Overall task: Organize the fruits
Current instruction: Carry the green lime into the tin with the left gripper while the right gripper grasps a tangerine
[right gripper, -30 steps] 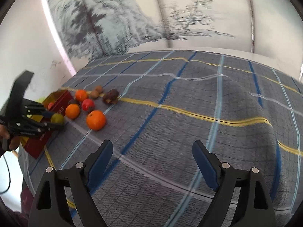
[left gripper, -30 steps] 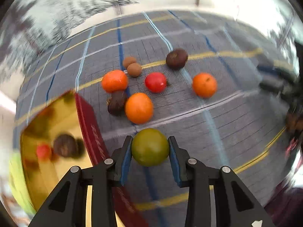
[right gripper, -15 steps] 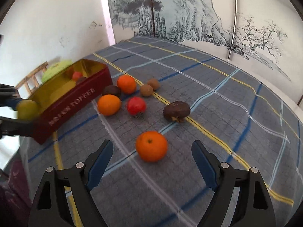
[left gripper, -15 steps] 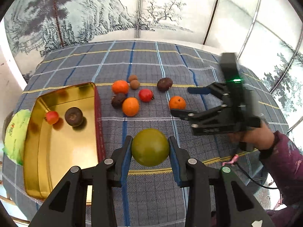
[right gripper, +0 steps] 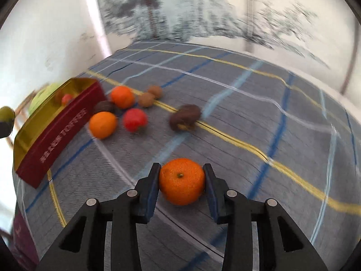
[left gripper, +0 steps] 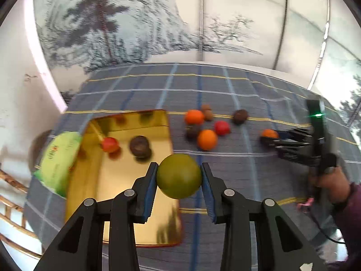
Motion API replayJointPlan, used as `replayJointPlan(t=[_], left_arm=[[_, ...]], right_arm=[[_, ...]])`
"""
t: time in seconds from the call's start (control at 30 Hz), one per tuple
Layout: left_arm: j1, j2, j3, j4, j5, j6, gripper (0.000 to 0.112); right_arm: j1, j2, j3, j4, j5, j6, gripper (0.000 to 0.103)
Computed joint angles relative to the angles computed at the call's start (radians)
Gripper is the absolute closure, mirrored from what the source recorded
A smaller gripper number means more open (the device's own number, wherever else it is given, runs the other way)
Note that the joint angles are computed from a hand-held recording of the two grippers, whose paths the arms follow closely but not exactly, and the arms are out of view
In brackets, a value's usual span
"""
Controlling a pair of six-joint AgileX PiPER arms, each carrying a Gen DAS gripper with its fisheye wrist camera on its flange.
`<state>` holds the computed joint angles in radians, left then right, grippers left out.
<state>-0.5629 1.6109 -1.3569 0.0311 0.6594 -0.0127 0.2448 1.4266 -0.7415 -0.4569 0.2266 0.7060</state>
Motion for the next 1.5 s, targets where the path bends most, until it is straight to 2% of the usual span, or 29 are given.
replayJointPlan(t=[0.07,0.17,0.3,0.53,1.13,1.3,1.5], left_arm=[[0.008,-0.004,0.015,0.044,-0.020,-0.032,0.079],[0.019,-0.015,0.043,0.080,-0.049,-0.061,0.079],[0.028,-0.036,0.077,0.128,-0.082,-0.094,0.079],[0.013,-0.062,0.108,0.253,-0.115,-0.193,0.079],[-0.009,-0.101,0.139,0.499,-0.143,-0.413,0.079],[-0.001,-0.093,0.131,0.477,-0.145,-0.396,0.079],[0.043,-0.072,0.099,0.257,-0.134,-0.212,0.079]], right_arm=[[-0.037,-0.020,0.019,0.092,-0.013,-0.066,0.064],[-0.059,-0.024,0.022,0.129,-0.008,-0.085,0.064],[-0.026,-0.012,0.001,-0.015,0.030,0.056,0.064],[0.005,-0.004,-0.005,-0.135,0.061,0.176,0.064],[0.003,-0.002,-0.006,-0.128,0.057,0.167,0.064],[0.003,-0.002,-0.006,-0.128,0.058,0.166,0.064],[0.002,-0.003,-0.006,-0.121,0.056,0.159,0.064]])
